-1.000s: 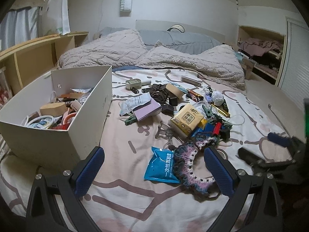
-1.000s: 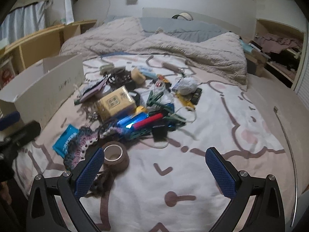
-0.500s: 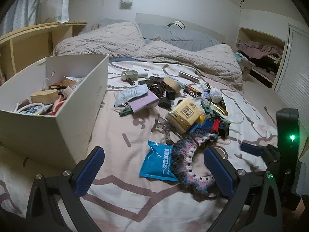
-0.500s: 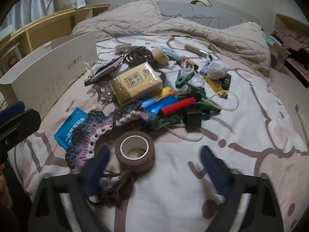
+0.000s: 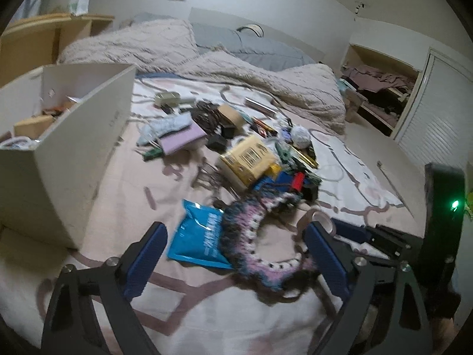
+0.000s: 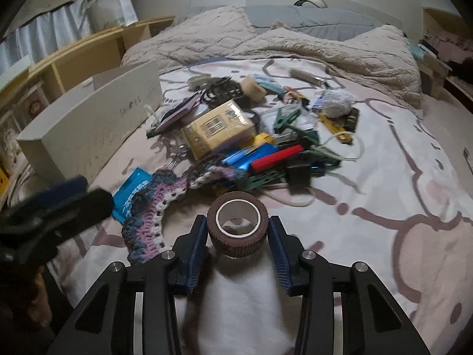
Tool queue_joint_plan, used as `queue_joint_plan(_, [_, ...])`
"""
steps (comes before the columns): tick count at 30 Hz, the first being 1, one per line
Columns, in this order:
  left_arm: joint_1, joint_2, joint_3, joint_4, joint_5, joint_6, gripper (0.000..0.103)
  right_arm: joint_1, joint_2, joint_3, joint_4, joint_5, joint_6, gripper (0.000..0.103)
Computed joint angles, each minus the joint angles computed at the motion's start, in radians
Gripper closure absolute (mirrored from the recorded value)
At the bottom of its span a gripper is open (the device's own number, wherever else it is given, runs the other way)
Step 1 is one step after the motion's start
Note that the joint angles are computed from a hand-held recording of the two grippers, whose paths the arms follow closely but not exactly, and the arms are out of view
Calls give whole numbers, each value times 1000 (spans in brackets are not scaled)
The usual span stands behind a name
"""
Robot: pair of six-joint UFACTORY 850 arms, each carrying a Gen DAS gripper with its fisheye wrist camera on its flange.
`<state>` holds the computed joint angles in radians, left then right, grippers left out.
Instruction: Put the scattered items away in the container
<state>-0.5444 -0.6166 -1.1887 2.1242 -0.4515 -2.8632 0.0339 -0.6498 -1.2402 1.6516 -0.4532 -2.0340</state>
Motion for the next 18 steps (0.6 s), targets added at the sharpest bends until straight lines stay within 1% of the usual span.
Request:
queue_joint_plan(2, [0, -5, -6, 18, 19, -13, 13, -13, 6, 3, 21, 4, -23, 60])
queue_joint_plan(5, [-4, -21, -27, -26, 41, 29, 17, -31, 8, 0, 29, 24, -32, 60])
queue_joint_plan(9, [-7, -46, -58, -115, 86, 119, 27, -50, 7, 4, 74, 77, -83, 60])
queue_joint_plan(10, [-8, -50, -62, -135, 90, 138, 29, -54, 4, 5, 92, 100, -101, 60])
queue_joint_plan(11, [-9, -56, -68, -160, 92, 161, 33, -57, 0, 3, 104, 116, -110, 60])
queue_joint_plan(12, [-10, -63, -76, -188, 98, 188, 36, -62, -7, -2, 97, 122, -99, 60])
queue_joint_plan(13, [-9, -66, -78, -194, 103, 194, 37, -68, -16, -11, 64, 122, -55, 60])
queue_joint_plan(14, [-9, -69, -81, -197, 110, 195, 40, -74, -24, -20, 20, 108, -1, 60])
queue_joint_plan(15, [-8, -71, -83, -198, 116, 197, 44, -79, -29, -23, 13, 94, 16, 60])
queue_joint_plan(17, [-8, -75, -86, -195, 124, 202, 49, -79, -27, -14, 72, 93, -47, 60])
queue_joint_plan(18, [-8, -78, -90, -191, 129, 205, 53, -75, -25, -5, 131, 100, -114, 60])
